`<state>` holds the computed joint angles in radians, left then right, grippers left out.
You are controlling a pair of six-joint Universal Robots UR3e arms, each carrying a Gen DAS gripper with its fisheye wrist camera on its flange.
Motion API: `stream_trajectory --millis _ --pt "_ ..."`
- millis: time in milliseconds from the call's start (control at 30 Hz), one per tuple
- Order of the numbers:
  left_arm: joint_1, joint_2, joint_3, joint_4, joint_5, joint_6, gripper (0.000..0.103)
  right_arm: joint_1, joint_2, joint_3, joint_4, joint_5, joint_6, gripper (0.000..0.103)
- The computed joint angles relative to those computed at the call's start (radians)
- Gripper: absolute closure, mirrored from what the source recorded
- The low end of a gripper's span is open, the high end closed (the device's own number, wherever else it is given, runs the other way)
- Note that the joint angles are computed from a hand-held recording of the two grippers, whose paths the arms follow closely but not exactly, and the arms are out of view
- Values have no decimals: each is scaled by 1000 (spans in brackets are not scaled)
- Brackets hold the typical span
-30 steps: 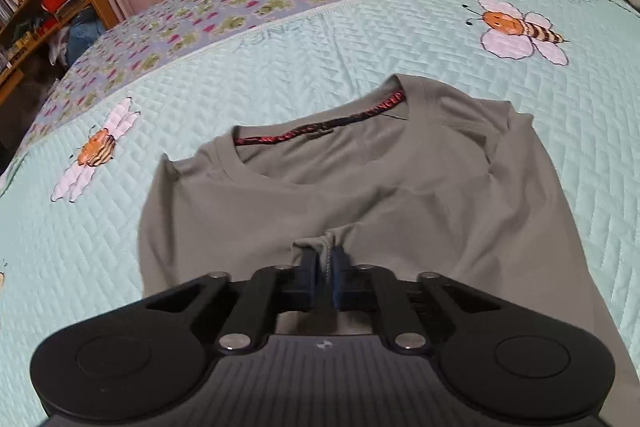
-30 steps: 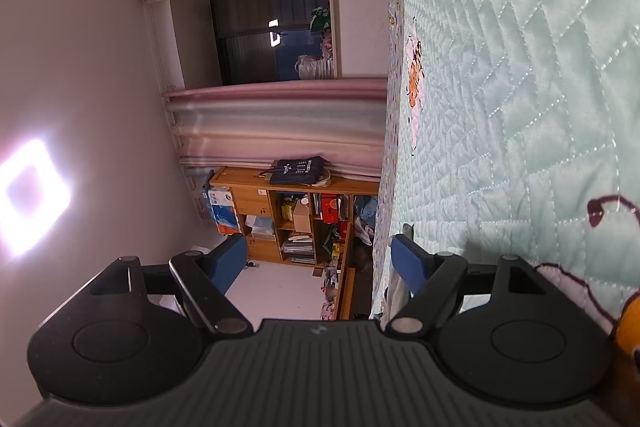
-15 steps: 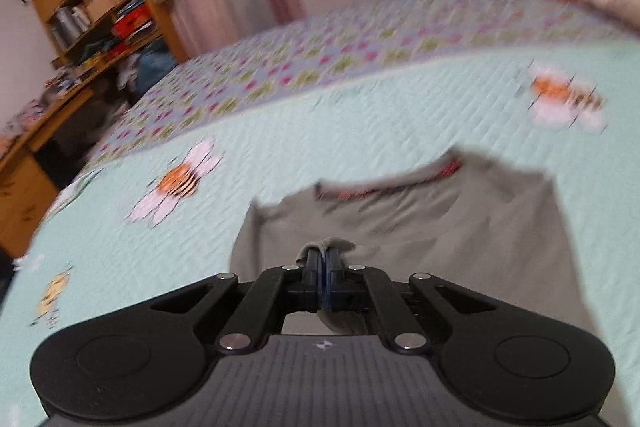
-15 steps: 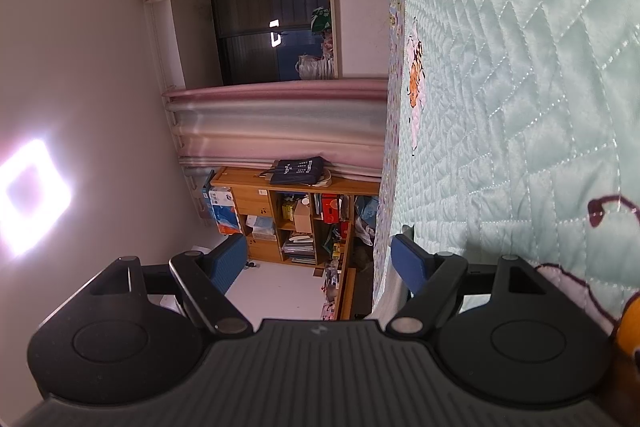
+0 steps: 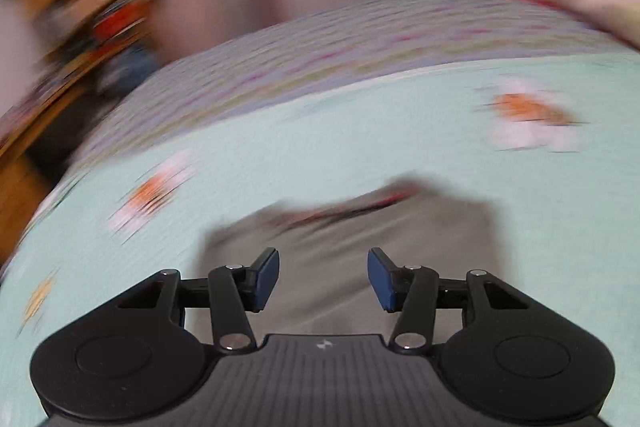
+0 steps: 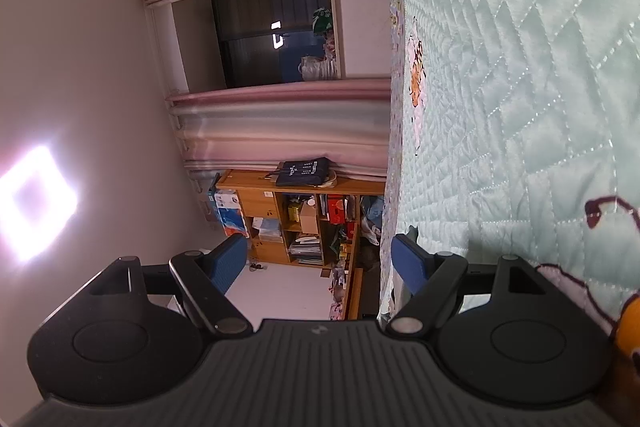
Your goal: Fold clothes
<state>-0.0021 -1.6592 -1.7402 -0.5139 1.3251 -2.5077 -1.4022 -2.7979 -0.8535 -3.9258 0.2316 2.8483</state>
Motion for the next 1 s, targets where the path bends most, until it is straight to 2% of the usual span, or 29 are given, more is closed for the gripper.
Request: stream_trajectory --millis 133,300,433,533,633,733,900,967,1000 --pt "-152 -160 157 -63 43 44 44 3 3 -22 14 5 13 23" --pt "-270 -305 267 -52 156 53 44 5 10 -45 13 7 33 23" --pt "-323 -406 355 -56 249 55 54 5 13 -55 12 7 41 23" --pt "-323 -415 384 -92 261 51 57 5 13 -57 12 7 42 23" --pt "-315 -406 405 -149 245 48 71 5 12 -55 13 7 40 23" --pt "-317 -402 418 -187 244 48 80 5 13 -54 15 7 37 23" --pt "-326 -410 438 -219 252 50 83 3 13 -58 11 8 44 23" --pt "-321 -404 443 -237 232 49 103 3 11 -58 9 8 47 23" --pt "-309 -392 438 -248 198 48 102 3 9 -57 7 8 49 23"
